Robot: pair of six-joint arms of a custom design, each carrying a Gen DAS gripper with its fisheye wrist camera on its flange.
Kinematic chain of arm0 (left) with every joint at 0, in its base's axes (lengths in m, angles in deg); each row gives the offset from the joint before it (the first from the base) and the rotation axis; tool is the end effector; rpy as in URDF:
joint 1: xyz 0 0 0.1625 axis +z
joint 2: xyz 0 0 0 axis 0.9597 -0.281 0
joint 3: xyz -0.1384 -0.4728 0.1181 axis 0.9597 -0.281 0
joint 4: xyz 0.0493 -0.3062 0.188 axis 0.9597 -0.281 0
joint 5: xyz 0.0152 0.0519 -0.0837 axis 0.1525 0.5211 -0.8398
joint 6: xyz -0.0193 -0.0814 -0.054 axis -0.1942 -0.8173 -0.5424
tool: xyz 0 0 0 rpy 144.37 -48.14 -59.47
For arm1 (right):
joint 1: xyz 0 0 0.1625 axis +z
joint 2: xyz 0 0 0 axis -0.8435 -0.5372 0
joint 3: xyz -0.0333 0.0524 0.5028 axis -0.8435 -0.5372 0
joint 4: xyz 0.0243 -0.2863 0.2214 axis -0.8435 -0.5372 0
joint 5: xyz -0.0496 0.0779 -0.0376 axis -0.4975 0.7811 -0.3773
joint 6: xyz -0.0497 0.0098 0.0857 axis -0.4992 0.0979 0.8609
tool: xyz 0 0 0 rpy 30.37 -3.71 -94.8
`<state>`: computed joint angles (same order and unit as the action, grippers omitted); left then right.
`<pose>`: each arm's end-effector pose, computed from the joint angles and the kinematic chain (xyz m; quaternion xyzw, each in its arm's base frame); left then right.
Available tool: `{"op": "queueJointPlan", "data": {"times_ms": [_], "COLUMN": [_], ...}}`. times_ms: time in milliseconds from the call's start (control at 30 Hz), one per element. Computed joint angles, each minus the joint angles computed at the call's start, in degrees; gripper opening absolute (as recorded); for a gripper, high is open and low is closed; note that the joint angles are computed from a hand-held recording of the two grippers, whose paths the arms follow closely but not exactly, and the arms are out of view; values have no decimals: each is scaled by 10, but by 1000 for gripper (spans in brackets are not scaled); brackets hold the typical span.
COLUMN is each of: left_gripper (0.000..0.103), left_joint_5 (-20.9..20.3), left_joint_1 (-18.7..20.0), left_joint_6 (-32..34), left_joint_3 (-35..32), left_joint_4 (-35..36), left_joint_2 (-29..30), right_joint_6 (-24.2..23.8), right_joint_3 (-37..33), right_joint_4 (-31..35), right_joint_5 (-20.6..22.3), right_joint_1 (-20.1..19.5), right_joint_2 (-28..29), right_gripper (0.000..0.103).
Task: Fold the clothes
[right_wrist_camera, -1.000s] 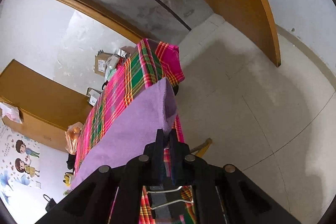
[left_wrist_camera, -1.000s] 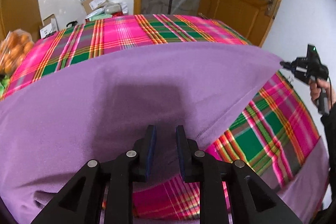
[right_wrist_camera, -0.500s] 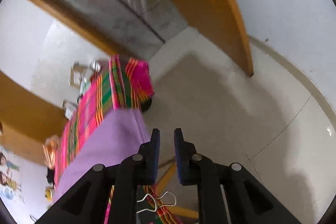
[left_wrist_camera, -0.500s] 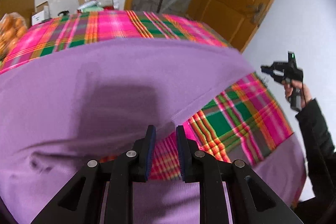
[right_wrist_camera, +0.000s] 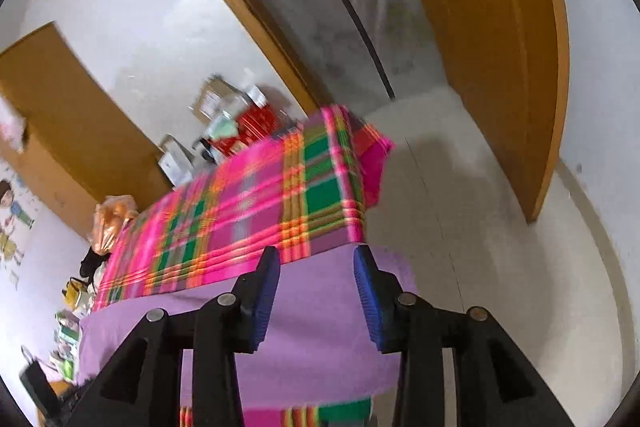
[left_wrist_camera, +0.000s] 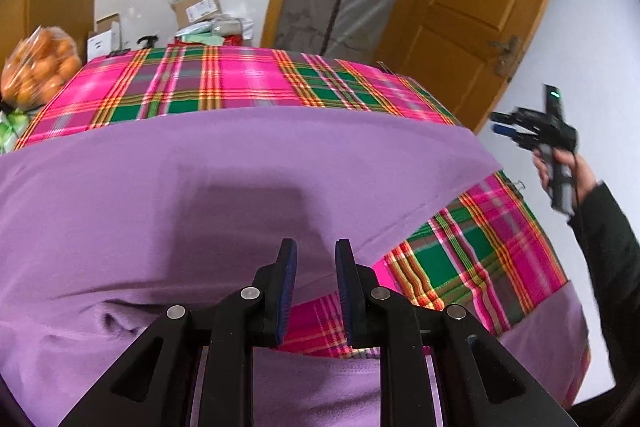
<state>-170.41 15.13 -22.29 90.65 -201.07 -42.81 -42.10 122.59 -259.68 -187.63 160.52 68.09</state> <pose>0.1302 -0.7472 0.4676 0.3122 0.9114 -0.2283 0.1404 0.2694 -0.7900 0.0411 -0.0562 -0.8918 0.4194 0.1602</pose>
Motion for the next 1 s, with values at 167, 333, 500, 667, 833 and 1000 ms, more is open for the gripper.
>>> {"op": "queueJointPlan", "data": {"times_ms": [167, 333, 500, 667, 833, 1000], "left_gripper": [20, 20, 20, 20, 20, 20], "left_joint_5": [-5, 1, 1, 0, -5, -4], "left_joint_1": [3, 6, 7, 8, 10, 8], "left_joint_6": [8, 3, 3, -2, -8, -4], "left_joint_3": [-8, -13, -10, -9, -12, -6], "left_joint_4": [10, 20, 18, 13, 11, 6], "left_joint_2": [7, 12, 12, 10, 10, 8], "right_joint_6": [39, 11, 1, 21, -35, -100], "right_joint_3": [-38, -55, -48, -61, -75, -136], "right_joint_4": [111, 128, 93, 94, 54, 157], "right_joint_5": [14, -25, -48, -70, -94, -76], "right_joint_1": [-21, -16, -12, -9, 9, 21], "right_joint_2": [7, 17, 15, 22, 32, 55], "right_gripper": [40, 7, 4, 6, 22, 24]}}
